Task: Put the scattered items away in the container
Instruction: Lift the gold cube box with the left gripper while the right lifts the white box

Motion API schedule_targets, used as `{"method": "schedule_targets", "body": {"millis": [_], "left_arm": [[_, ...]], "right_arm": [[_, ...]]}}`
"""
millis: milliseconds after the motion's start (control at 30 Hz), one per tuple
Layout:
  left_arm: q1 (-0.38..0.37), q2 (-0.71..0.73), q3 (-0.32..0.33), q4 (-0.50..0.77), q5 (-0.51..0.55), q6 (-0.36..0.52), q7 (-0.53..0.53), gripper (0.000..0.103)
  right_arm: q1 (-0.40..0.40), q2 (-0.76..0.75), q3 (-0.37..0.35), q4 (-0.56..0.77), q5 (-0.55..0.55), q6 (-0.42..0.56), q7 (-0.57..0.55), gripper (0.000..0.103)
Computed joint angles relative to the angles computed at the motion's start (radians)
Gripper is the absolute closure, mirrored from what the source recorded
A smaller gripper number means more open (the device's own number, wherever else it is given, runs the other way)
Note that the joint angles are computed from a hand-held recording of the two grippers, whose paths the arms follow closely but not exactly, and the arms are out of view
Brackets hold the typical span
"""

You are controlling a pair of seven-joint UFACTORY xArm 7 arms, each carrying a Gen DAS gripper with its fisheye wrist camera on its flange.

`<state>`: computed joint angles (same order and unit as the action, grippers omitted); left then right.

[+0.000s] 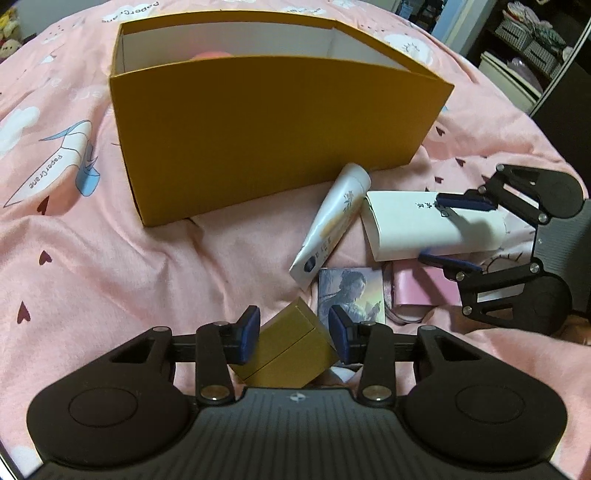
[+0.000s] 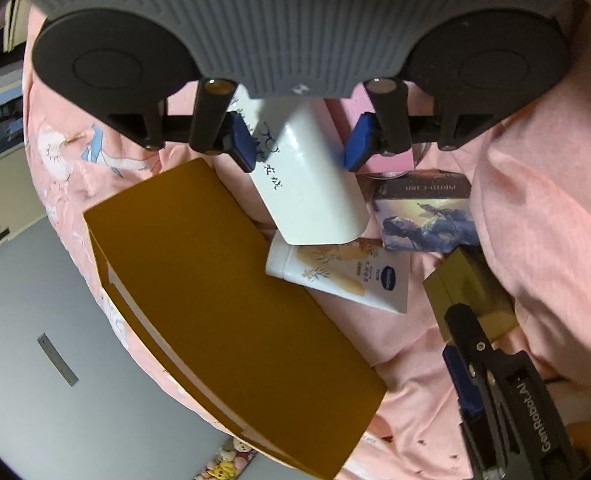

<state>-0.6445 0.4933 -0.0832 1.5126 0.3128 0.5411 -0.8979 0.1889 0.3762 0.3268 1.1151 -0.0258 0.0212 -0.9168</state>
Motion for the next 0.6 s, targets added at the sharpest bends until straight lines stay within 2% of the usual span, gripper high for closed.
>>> {"method": "schedule_targets", "body": {"millis": [33,100,233,300,333,433,567,600], "left_arm": [[-0.001,-0.001,0.002,-0.001,0.001,0.000,-0.003,0.057],[-0.006,0.003,0.005,0.008,0.007,0.015,-0.006,0.057],[-0.011,0.016,0.004,0.030,0.016,0.048,0.006,0.056],[-0.010,0.017,0.001,0.033,0.017,0.057,0.014,0.053],[-0.009,0.020,-0.001,0.037,0.014,0.064,0.021,0.049],[-0.008,0.029,-0.008,0.049,0.010,0.084,0.048,0.042],[-0.016,0.042,-0.010,0.069,0.015,0.105,0.079,0.033],[-0.018,0.046,-0.010,0.076,0.016,0.113,0.087,0.032]], "right_arm": [[-0.005,-0.004,0.003,-0.006,0.003,-0.007,0.000,0.052],[0.010,-0.011,-0.016,-0.012,0.001,-0.022,0.018,0.069],[0.119,-0.003,-0.155,0.007,-0.048,-0.058,0.106,0.072],[0.154,0.013,-0.202,0.029,-0.073,-0.067,0.145,0.077],[0.141,0.020,-0.192,0.043,-0.082,-0.060,0.147,0.077],[0.045,0.028,-0.094,0.060,-0.097,-0.029,0.097,0.077],[-0.001,0.028,-0.047,0.060,-0.117,-0.012,0.009,0.062],[-0.008,0.028,-0.041,0.061,-0.121,-0.004,-0.014,0.061]]}}
